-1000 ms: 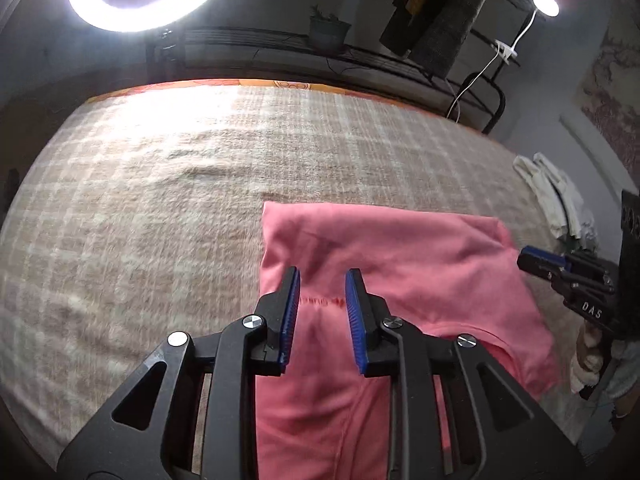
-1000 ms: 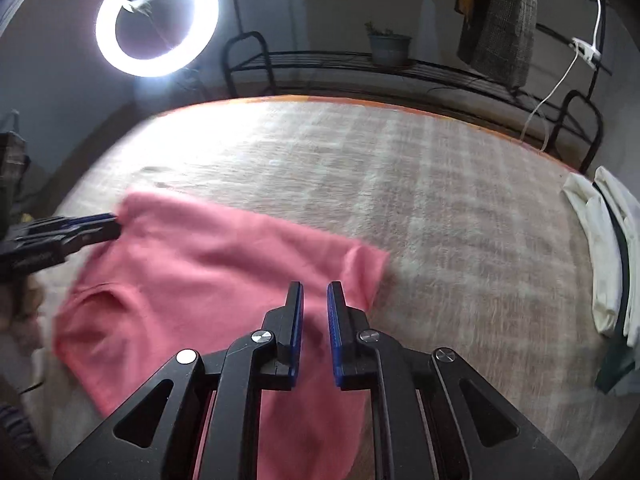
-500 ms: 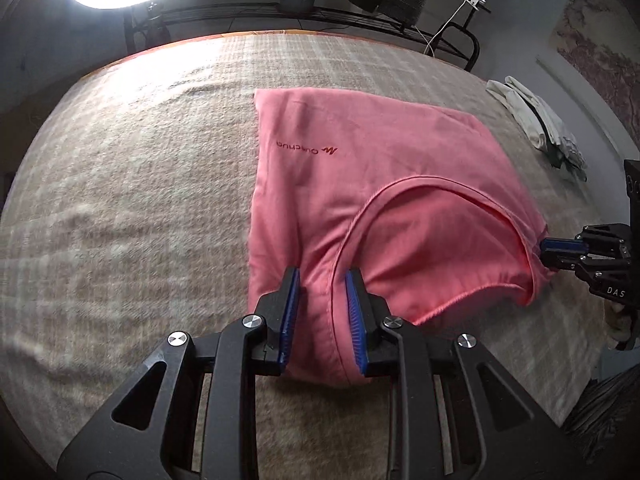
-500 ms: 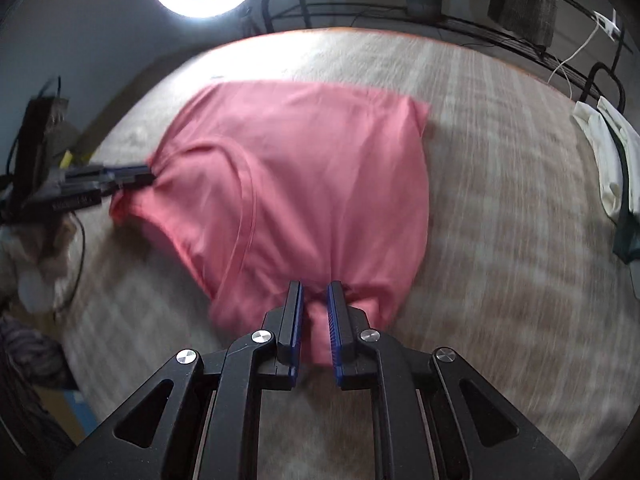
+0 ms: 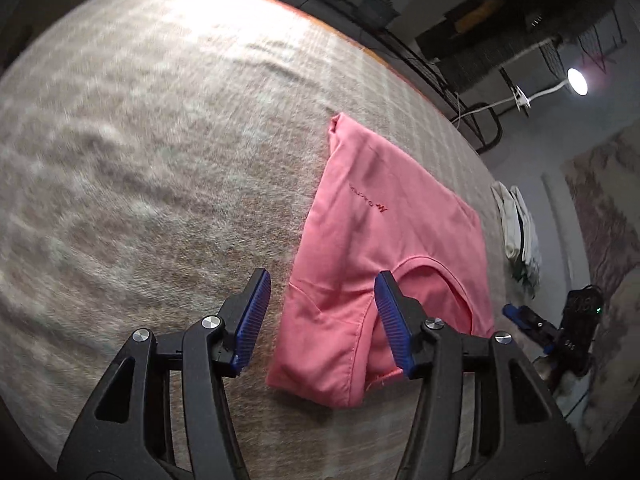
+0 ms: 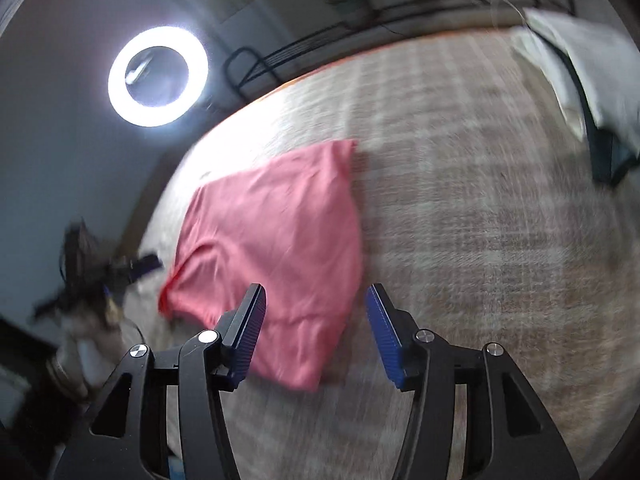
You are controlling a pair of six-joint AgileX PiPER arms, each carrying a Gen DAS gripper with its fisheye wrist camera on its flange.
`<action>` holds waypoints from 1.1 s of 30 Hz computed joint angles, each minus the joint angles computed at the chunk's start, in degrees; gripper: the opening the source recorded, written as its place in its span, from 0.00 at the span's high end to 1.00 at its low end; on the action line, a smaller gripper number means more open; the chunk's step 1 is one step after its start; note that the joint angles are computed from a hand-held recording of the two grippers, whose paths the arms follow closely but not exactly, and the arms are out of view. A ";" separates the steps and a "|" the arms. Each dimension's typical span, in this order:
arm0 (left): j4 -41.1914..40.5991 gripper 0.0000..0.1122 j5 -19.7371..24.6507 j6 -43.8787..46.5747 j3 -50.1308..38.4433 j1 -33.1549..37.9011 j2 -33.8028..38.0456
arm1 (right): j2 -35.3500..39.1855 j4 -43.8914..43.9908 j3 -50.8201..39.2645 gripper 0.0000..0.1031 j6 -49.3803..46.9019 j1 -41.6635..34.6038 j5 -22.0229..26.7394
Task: Fold small clothes
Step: 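Grasp the folded shirt with both grippers and lift it off the bed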
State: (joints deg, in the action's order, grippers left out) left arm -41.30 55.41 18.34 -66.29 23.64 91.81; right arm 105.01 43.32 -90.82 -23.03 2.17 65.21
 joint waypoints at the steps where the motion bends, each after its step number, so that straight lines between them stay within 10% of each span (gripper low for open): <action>1: 0.05 0.51 -0.11 -0.51 -0.28 -0.16 0.76 | 0.94 0.52 -0.68 0.49 1.04 0.10 -0.01; 14: -3.11 0.51 -3.33 -1.06 -3.58 -4.55 5.71 | 10.14 8.90 -5.75 0.55 5.26 2.13 -0.72; 20: 2.32 0.88 -5.46 -6.62 -5.77 -9.83 6.68 | 10.74 6.43 -6.93 0.89 8.53 5.66 -2.02; 33: 15.06 0.93 -11.09 -16.22 -6.36 -18.65 -1.32 | 6.60 -12.44 -16.81 0.93 16.22 14.39 -3.02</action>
